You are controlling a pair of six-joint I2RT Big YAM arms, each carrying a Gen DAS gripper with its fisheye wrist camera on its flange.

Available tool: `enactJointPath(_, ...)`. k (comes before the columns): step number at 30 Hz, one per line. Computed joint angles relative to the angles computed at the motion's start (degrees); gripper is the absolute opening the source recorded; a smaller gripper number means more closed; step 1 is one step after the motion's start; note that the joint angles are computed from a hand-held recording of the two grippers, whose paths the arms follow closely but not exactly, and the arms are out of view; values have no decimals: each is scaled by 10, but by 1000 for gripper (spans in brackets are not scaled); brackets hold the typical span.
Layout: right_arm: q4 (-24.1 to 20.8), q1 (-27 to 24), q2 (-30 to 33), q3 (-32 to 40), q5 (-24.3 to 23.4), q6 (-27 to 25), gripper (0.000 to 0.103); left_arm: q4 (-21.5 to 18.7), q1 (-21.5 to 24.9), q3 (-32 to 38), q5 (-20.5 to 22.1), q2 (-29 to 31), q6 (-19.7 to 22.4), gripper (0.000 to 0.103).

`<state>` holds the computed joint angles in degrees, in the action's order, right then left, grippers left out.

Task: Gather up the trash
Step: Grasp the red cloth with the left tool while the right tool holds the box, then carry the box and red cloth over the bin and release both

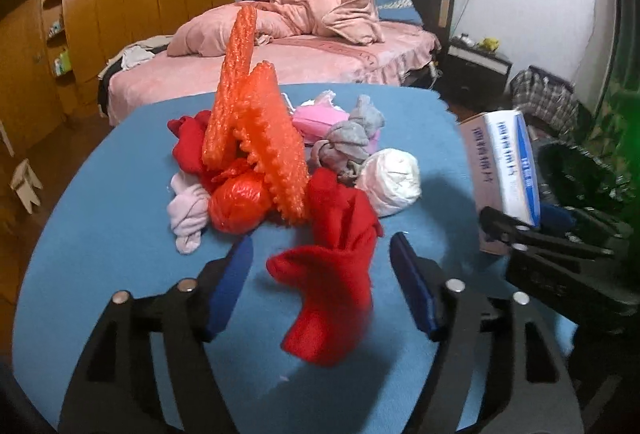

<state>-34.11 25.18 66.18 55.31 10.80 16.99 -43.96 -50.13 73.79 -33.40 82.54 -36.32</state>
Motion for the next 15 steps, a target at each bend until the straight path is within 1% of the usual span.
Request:
enactJointPath(1,0,-1,-1,0,-2,0,57,1,3,3,7,4,2,70)
enactJointPath(2,-1,-4,-1,0,-4,1,57,2,5,4,16,7,4,67)
enactJointPath(3,-1,-6,-1,0,-6,1,57,4,9,5,34,11,10,48)
enactJointPath(4,-1,-7,-2,-1,-7,1,57,4,14,6,54,14,16,34)
enactJointPath(5,-2,-9,-2,0,-9,1,57,4,17,8,70,18,19,15)
enactJointPath(6,-2,-10,-3,0,-10,0,57,11,19,5,80,16,21,12)
enactJointPath(8,-2,-14,-7,0,-13,-2,57,28,16,-5,74,6,24,9)
enactJointPath(12,-6,-17,-14,1,-18,0,57,50,1,-17,47,-18,31,8)
enactJointPath(15,-11,-21,-22,2,-25,-1,57,53,-11,-10,41,-26,30,7)
